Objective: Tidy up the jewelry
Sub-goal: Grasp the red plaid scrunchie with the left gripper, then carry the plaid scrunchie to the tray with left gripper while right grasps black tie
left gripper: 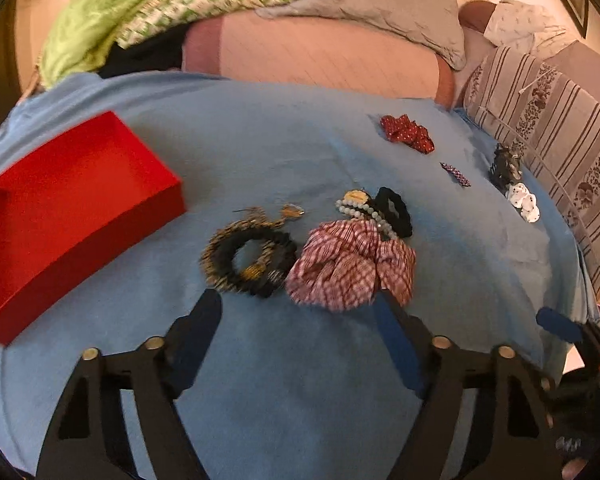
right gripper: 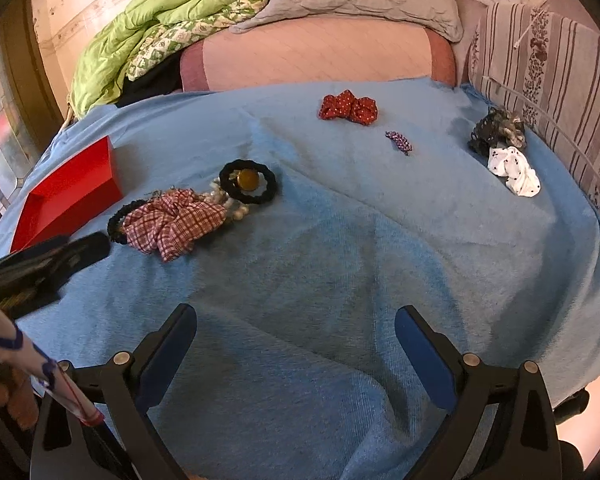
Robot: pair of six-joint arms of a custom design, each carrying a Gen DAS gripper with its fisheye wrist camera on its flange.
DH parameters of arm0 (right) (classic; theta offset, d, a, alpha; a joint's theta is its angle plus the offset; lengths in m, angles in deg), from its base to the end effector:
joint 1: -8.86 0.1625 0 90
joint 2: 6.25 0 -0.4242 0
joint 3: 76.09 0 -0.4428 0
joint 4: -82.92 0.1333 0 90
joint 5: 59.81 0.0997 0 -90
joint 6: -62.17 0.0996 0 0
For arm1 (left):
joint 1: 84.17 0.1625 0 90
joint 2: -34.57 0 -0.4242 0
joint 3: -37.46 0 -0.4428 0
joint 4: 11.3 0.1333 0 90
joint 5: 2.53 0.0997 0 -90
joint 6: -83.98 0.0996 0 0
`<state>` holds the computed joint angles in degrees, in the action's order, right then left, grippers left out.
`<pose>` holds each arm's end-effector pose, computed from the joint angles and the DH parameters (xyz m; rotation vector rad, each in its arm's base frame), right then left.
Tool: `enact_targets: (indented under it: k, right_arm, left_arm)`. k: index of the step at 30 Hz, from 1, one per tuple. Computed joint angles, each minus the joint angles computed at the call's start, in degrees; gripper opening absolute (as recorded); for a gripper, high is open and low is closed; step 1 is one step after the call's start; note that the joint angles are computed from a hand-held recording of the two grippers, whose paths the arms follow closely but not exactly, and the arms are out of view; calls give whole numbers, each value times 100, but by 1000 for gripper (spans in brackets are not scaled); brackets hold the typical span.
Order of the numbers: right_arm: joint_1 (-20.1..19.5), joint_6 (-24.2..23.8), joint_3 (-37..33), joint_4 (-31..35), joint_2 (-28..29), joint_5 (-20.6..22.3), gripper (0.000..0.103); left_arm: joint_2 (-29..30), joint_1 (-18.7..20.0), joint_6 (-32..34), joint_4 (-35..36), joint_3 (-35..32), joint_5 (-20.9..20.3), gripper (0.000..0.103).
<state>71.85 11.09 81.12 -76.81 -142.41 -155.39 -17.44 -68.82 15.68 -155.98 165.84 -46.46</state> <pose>-0.0023 -0.2767 0.3067 0.4530 -2.3811 0.7769 -0.3628 -0.3122 -0.0346 0.3303 2.4011 -0.8269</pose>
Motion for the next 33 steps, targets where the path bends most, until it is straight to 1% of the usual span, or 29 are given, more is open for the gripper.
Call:
enact_targets:
  k: [2,3,5,6,7,8,9,10,11,13,15,18,19,21,22,23,24,26,29,31,32,33]
  right_arm:
    - [-36,-9,-6,-27,27,24,101]
    - [-48,1,-19,-30,49,30,101]
    - [-76,38,-44,-15,74,61,101]
    - [-84,48,-52,-3,73,76,101]
    - [-91,55,-58,-3,75,94,101]
    - [-94,65,-64,-16,82,109,101]
    - [-103,71,-71,-2,65,137,101]
    - [-105,78,-77,-12,70,153,101]
    - [-90,102,-91,-29,96,156,101]
    - [-27,158,-146,-50,191,149,101]
    - [61,226,-217,-110,319,150,100]
    - [262,409,-406,-166,606,171,97]
    - [385,496,-503,-228,786,161,96]
    - [615,521,-624,-406,1101,123,86]
    - [756,550,-726,-460,1322,82,84]
    - [898,640,-844,-503,1572,11,76]
    - [1000,721,-946,-528,1775,-49,67]
    - [1230,800,-1127,-711,2257,-193,63]
    - [1567,606,-1282,-1081,2930,-475,63]
    - [1692,546,-1356,-1200,3272,-642,62]
    - [1750,499,-1392,-1318,3469,-733,57]
    - [1822,464,-1433,-1483,3708,-907,50]
  left_arm:
    - [158,150,336,-230,-109,0,75]
    - [241,235,504,-329,-168,-45,72]
    - [359,432,764,-609,-230,-260,45]
    - [383,456,820,-691,-225,-267,44]
    - [412,434,863,-649,-239,-121,43]
    - [413,437,955,-691,-238,-115,34]
    - [400,445,1056,-847,-199,-154,27]
    - [400,454,1142,-1044,-150,-193,12]
    - [393,451,1253,-1303,-78,-219,9]
    - [356,429,1363,-1428,-13,-202,9]
    - [311,408,1498,-1714,79,-227,9]
    - [211,363,1632,-2038,204,-170,9]
    - [130,345,1652,-2086,252,-98,9]
    - [11,306,1720,-2190,331,41,9]
    - [-47,294,1763,-2245,353,95,9]
    - [-110,272,1775,-2273,389,187,9]
    - [-172,250,1802,-2297,423,274,9]
    - [-284,202,1898,-2335,480,434,9]
    - [-428,162,1983,-2458,574,596,9]
    - [-500,146,1957,-2418,622,739,9]
    - [-533,152,1958,-2423,647,770,9]
    - [-701,146,1893,-2276,684,782,9]
